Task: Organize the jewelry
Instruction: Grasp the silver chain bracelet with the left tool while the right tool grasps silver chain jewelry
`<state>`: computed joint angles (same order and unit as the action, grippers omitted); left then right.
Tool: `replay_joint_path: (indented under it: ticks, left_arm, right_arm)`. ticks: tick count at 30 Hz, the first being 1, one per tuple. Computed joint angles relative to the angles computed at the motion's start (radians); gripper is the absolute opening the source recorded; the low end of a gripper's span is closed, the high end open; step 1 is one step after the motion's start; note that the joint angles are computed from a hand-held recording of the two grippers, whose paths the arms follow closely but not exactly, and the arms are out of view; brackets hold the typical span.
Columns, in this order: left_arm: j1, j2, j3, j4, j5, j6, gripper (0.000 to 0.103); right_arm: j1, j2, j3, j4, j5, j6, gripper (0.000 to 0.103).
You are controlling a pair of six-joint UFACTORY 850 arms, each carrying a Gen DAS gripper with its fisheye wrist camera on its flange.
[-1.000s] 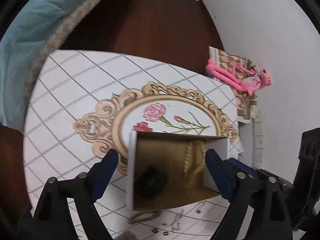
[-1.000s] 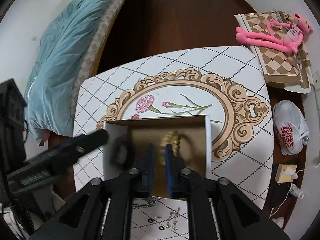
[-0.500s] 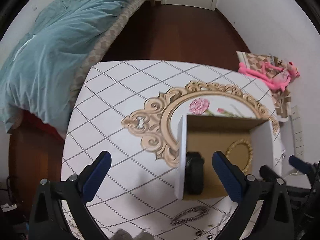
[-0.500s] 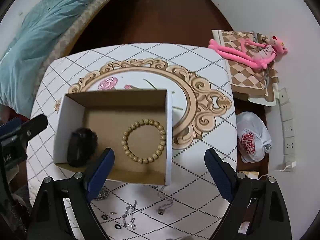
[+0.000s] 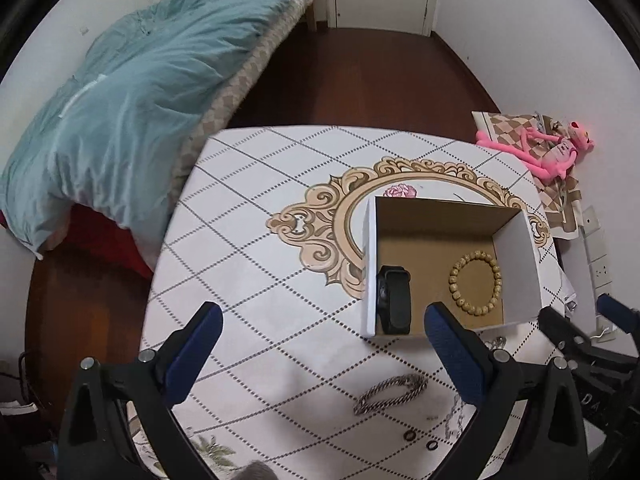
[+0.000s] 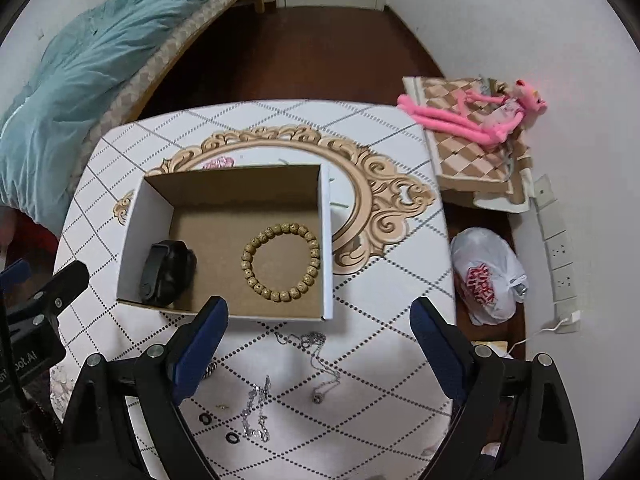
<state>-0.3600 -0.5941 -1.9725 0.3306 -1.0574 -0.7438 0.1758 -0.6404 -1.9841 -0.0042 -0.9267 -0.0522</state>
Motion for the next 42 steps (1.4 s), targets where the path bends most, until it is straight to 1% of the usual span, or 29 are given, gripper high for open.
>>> replay_joint_path:
  ticks: [6,11,15,19,21,26,30,33,34,35,36,37,39,40,42]
  left_arm:
    - [-0.034,0.09,0.081,0.086,0.022,-0.056,0.103]
    - [-0.054,0.153,0.134,0.123,0.04,-0.087,0.103]
    - [-0.062,0.195,0.169,0.12,0.049,-0.092,0.103]
    - [-0.074,0.225,0.202,0.139,0.052,-0.112,0.103]
    - [-0.075,0.231,0.211,0.136,0.045,-0.122,0.103]
    - [-0.078,0.249,0.288,0.127,0.056,-0.162,0.103]
    - [-0.082,0.255,0.366,0.097,0.07,-0.176,0.103]
    - [-0.082,0.244,0.41,0.058,0.07,-0.169,0.103]
    - [-0.081,0.242,0.43,0.041,0.081,-0.165,0.103]
    - [-0.079,0.239,0.442,0.03,0.082,-0.16,0.103]
    - [-0.078,0.237,0.451,0.021,0.083,-0.155,0.103]
    - [-0.076,0.236,0.466,0.009,0.09,-0.149,0.103]
    - [-0.073,0.236,0.485,-0.003,0.091,-0.146,0.103]
    - [-0.071,0.239,0.497,-0.011,0.099,-0.143,0.103]
    - [-0.07,0.241,0.512,-0.003,0.104,-0.147,0.103]
  right_arm:
    - [0.0,0.118,0.114,-0.008,0.072,0.004,0.094]
    - [-0.001,0.214,0.199,-0.004,0.129,0.0,0.094]
    - [-0.002,0.263,0.236,0.001,0.151,0.002,0.094]
    - [-0.008,0.304,0.274,0.04,0.167,-0.017,0.094]
    - [-0.011,0.319,0.296,0.063,0.168,-0.031,0.094]
    - [-0.014,0.327,0.376,0.104,0.146,-0.057,0.094]
    - [-0.016,0.31,0.46,0.13,0.138,-0.063,0.094]
    - [-0.031,0.283,0.511,0.186,0.134,-0.074,0.093]
    - [-0.036,0.275,0.526,0.208,0.137,-0.083,0.093]
    - [-0.038,0.269,0.544,0.223,0.146,-0.087,0.092]
    - [-0.037,0.265,0.556,0.224,0.155,-0.082,0.087]
    - [-0.038,0.264,0.572,0.234,0.171,-0.09,0.079]
    - [-0.034,0.266,0.603,0.242,0.201,-0.094,0.074]
    - [-0.033,0.269,0.617,0.262,0.219,-0.114,0.068]
    - [-0.021,0.279,0.642,0.269,0.264,-0.136,0.065]
